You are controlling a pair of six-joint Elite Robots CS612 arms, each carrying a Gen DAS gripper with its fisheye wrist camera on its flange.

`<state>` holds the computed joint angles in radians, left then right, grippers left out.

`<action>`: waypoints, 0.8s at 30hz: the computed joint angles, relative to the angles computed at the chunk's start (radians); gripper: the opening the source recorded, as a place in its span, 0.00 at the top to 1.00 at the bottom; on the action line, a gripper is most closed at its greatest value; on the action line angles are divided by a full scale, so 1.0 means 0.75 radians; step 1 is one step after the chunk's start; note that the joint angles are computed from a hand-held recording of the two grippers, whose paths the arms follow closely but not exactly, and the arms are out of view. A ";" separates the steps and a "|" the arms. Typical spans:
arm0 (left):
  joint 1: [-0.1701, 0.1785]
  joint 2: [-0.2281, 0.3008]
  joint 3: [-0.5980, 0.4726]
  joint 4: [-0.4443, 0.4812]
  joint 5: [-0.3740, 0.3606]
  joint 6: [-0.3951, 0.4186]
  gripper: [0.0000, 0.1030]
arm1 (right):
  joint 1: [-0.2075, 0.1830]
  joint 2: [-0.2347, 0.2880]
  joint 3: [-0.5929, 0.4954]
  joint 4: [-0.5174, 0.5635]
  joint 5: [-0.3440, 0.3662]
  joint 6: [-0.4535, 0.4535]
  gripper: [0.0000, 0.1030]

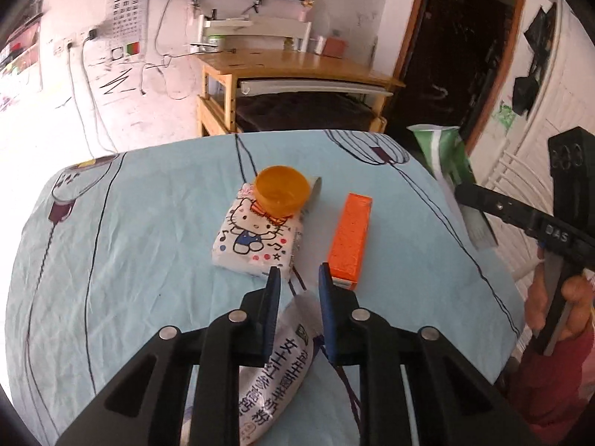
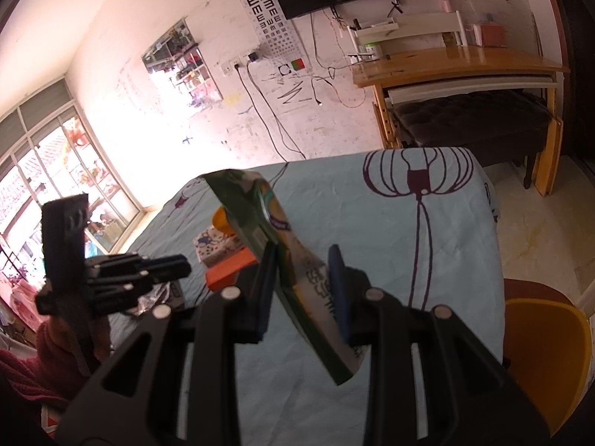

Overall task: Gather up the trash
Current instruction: 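Grasp the white milk-powder bag with the left tool while the right tool holds the green packet, then carry the milk-powder bag and green packet over the wastebasket and open both tools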

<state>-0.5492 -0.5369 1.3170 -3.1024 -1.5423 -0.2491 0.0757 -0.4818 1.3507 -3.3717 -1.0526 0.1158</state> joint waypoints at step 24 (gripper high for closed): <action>-0.046 -0.047 0.070 0.200 0.192 0.236 0.63 | -0.019 -0.016 0.034 -0.046 -0.010 0.034 0.74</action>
<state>-0.5840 -0.5721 1.3692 -2.9526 -1.3982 -0.0723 0.0611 -0.4939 1.3759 -3.4061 -1.0603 0.1409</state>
